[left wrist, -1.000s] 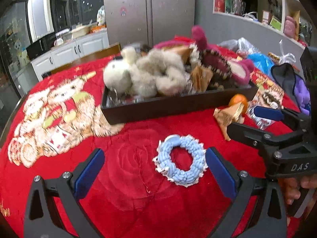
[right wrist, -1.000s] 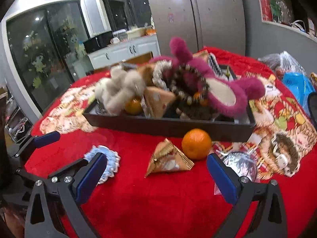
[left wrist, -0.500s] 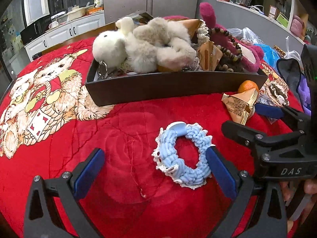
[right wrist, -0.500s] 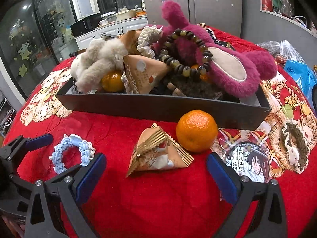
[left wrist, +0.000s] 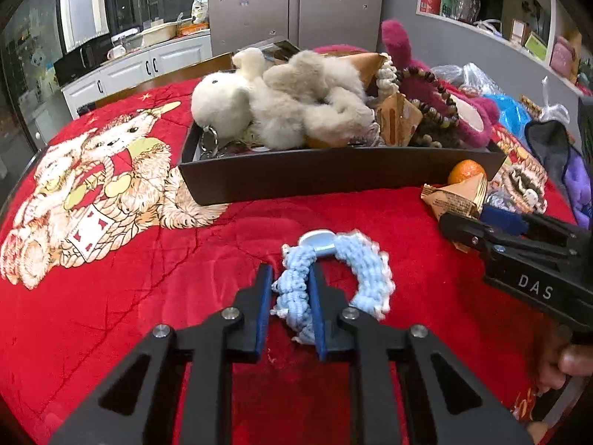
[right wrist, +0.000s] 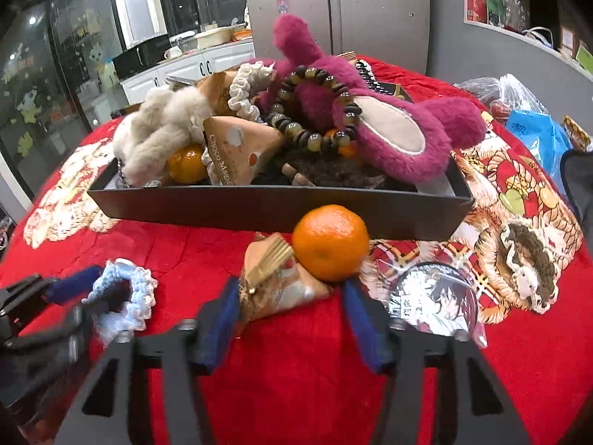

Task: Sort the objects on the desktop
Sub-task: 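Grasp a second brown triangular packet with the right tool while the left tool grasps the blue scrunchie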

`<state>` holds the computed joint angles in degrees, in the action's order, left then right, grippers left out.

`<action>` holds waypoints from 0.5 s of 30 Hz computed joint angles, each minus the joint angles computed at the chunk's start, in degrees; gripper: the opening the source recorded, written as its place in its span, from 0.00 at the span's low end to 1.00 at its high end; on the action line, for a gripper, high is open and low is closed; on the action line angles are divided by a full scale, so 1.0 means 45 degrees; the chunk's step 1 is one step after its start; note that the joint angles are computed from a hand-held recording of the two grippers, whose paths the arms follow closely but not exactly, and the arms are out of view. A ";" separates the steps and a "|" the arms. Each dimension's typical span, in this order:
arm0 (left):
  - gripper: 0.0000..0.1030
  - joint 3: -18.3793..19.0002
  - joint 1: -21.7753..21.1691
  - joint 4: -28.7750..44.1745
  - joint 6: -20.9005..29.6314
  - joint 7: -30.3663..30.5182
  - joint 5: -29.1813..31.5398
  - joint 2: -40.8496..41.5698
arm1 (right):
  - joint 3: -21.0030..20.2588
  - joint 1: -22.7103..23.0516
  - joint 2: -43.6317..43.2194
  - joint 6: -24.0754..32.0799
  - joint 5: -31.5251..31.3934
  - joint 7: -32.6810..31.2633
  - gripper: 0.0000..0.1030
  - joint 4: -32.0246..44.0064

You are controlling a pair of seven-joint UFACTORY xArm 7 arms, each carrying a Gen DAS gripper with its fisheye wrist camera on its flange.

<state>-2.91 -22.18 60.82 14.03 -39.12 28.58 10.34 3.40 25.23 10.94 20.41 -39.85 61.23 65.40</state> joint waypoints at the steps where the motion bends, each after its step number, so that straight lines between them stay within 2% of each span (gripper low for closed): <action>1: 0.15 -0.0043 0.0108 -0.0089 -0.0125 0.0092 -0.0222 -0.0041 | 0.0000 -0.0043 -0.0069 -0.0176 0.0065 0.0026 0.48 -0.0124; 4: 0.13 -0.0296 0.0466 -0.0344 -0.0475 0.0788 -0.1158 -0.0161 | -0.0016 -0.0073 -0.0242 -0.0314 0.0029 0.0182 0.47 -0.0337; 7: 0.12 -0.0119 0.0321 -0.0445 -0.0495 0.0691 -0.0997 -0.0267 | 0.0049 -0.0143 -0.0468 -0.0360 -0.0013 0.0222 0.46 -0.0552; 11: 0.12 0.0594 -0.0254 -0.0609 -0.0645 -0.1456 0.1476 -0.0609 | 0.0160 -0.0191 -0.0456 -0.0566 0.0002 0.0308 0.46 -0.0448; 14: 0.12 0.0542 -0.0130 -0.0666 -0.0821 -0.2409 0.2581 -0.0815 | 0.0281 -0.0355 -0.0559 -0.1007 0.0548 -0.0057 0.41 -0.0613; 15: 0.12 0.0474 -0.0060 -0.0714 -0.0857 -0.2622 0.2791 -0.0899 | 0.0277 -0.0340 -0.0644 -0.1143 0.0585 -0.0073 0.36 -0.0688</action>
